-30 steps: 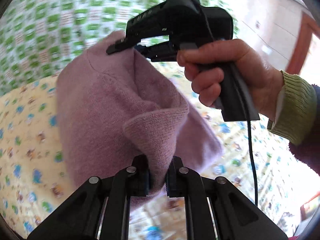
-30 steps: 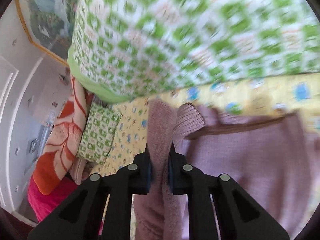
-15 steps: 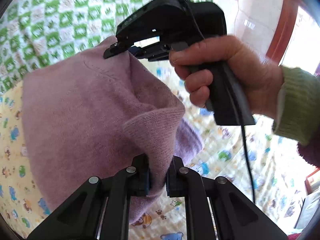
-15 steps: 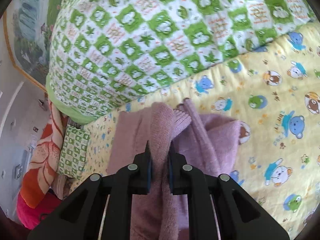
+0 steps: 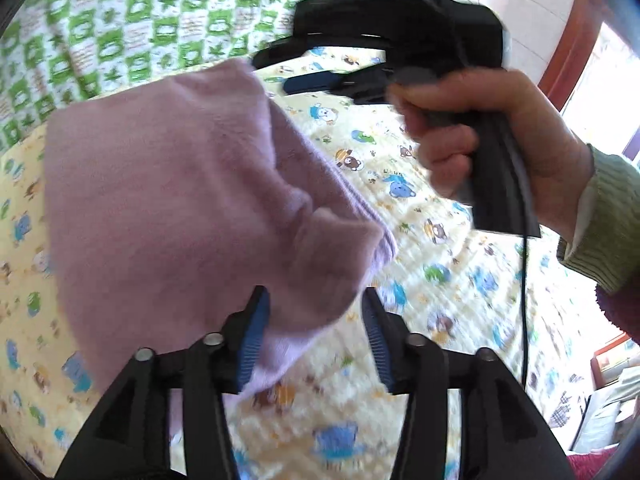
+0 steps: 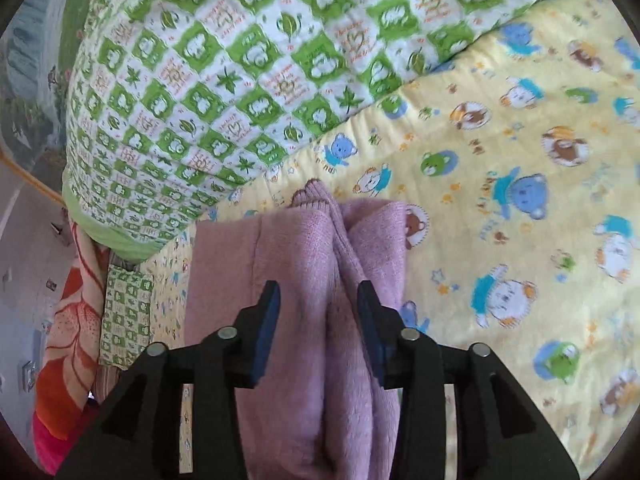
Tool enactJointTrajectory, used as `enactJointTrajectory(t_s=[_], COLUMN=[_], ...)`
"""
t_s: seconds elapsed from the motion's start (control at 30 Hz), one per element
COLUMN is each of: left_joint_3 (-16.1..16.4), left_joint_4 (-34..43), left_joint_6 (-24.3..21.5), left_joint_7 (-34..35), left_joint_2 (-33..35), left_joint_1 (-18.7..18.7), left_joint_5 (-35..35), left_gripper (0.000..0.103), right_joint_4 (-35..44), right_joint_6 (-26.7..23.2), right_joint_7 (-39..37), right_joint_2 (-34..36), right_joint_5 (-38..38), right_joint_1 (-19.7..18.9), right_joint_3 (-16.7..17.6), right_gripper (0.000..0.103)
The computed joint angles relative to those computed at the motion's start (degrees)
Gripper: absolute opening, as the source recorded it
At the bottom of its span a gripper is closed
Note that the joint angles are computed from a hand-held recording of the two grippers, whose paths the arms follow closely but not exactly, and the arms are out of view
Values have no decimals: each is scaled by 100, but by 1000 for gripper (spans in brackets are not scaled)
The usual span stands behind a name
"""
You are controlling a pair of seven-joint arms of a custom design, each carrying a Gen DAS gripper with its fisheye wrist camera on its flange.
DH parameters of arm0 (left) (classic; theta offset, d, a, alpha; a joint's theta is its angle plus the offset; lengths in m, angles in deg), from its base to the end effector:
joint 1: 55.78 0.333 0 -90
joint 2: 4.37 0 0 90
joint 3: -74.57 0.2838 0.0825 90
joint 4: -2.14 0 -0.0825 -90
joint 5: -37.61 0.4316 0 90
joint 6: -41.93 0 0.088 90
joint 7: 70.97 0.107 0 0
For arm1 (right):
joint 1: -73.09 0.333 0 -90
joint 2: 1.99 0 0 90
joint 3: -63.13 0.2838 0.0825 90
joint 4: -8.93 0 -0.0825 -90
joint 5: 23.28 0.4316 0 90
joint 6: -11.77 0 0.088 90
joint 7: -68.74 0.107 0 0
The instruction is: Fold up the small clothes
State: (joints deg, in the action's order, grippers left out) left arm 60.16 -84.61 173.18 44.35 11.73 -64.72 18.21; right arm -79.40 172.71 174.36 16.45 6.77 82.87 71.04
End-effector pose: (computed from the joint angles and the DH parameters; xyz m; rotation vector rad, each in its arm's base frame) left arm 0.6697 -0.2755 0.5224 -1.2735 2.6086 -0.9155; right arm 0.7172 0.1887 0.5340 -1.1740 1.7822 -0.0682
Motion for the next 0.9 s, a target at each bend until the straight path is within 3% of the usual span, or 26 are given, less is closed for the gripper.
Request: enactJointTrajectory(t_s=[0.13,0.23,0.3,0.43,0.63,0.67,0.73,0.9], left_joint_3=[110,267,350,466,420,407,369,219], left_joint_4=[-427,-664,-669,-185,949,1098,1469,1771], left_joint_6=[30,107,154,-180,-782,-873,-1063,-971], left_joint_7=[-97,-440,-663,-1297,-2140,-2218,-2313,-2188], left_joint_2=[-431,-657,-658,-284,700,825,1091,1292], left_joint_1=[192,284,325,487,758,781,790,781], left_joint_5=[-262,-246,-115,-30,-186,-154,-52,-4], left_gripper=[53,57,64,64,67,67,67,72], right_joint_4=[-895,-1267,-1439,-1383,-956,-899,-862,-1408], right_joint_6=[462,348,222,-106,-140,-89,-36,653], right_joint_7=[-358,-1003,-1092,-465,272,202,-15,-672], right_joint_2=[-730,-1098,-1231,-1111,-568,-490,-451,-1087], right_joint_5=[534,1227,1291,454,-309,-156,94,942], right_joint_1=[-36,22,197,530,646,578,462,313], right_joint_3=[171,255,182,-67,-177,-97,37,213], right_gripper=[42,42,42,42,42,40,12,10])
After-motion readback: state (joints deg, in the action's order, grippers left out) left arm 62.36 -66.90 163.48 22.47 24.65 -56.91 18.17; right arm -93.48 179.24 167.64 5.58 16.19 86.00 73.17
